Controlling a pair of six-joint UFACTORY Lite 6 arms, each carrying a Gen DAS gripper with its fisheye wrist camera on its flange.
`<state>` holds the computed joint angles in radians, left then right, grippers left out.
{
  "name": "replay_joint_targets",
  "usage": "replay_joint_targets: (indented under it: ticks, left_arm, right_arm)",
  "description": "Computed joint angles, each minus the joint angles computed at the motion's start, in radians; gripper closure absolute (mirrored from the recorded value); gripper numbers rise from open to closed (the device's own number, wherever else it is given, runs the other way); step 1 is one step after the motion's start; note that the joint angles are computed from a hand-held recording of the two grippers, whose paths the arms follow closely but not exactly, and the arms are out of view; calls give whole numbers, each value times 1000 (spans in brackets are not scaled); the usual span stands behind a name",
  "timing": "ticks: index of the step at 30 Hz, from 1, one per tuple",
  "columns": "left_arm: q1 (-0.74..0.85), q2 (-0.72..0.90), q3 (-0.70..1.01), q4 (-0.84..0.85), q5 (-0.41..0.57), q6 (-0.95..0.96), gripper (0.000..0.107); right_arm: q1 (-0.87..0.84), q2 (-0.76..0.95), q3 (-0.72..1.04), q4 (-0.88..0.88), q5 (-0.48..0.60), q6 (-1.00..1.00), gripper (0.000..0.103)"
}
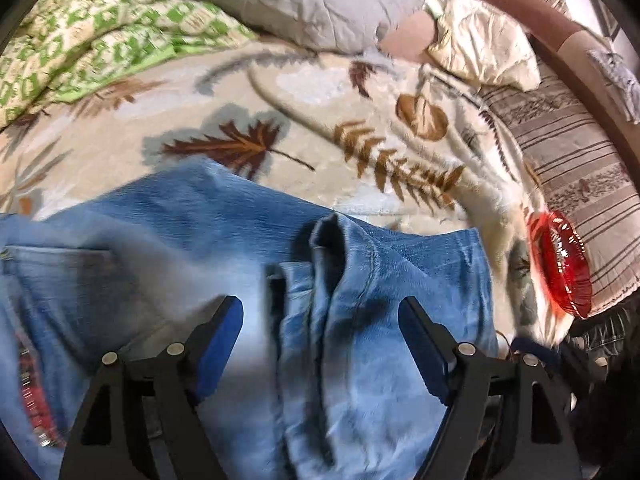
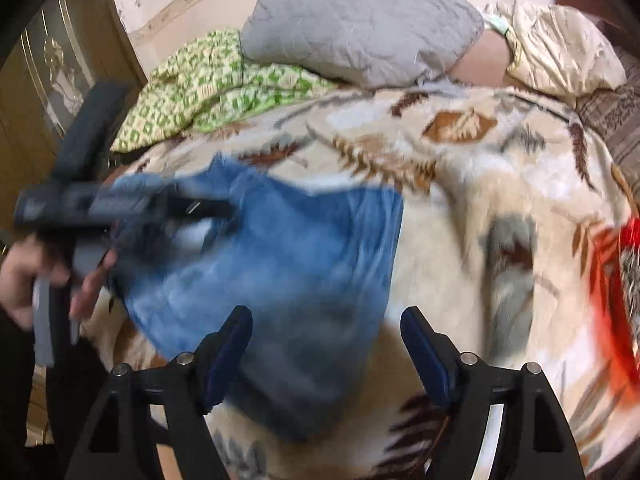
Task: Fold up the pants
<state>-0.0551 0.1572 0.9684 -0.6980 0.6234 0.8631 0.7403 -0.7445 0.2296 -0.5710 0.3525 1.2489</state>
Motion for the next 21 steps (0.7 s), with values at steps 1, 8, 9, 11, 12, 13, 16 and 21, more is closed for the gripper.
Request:
replay_joint_targets:
  ticks: [1, 8, 9, 11, 12, 13, 16, 21]
  left_arm:
    - [-21, 25, 10, 7, -7, -16, 27]
    - [-112, 68, 14, 126, -115, -80, 67]
    - [-108, 73, 24, 123, -101, -63, 77]
    - [-81, 96, 63, 89, -33, -21, 81]
    - [-73, 97, 72, 81, -17, -4, 83]
    - [-65, 86, 69, 46, -5, 37, 83]
    - [4, 11, 34, -194, 74, 295, 83]
    - [-25, 26, 60, -116, 12, 220, 83]
  right_arm:
    - [41, 10, -13, -40, 6, 80, 24]
    - [153, 137, -38, -297, -59, 449, 24]
    - [177, 170, -28, -352, -48, 514, 24]
    - [226, 212, -14, -444, -9, 625, 24]
    - [234, 218, -11, -457, -2, 641, 24]
    - [239, 222, -13, -471, 0, 658, 24]
    - [246, 224, -20, -507, 0, 705, 24]
    - [273, 245, -14, -550, 16, 765, 23]
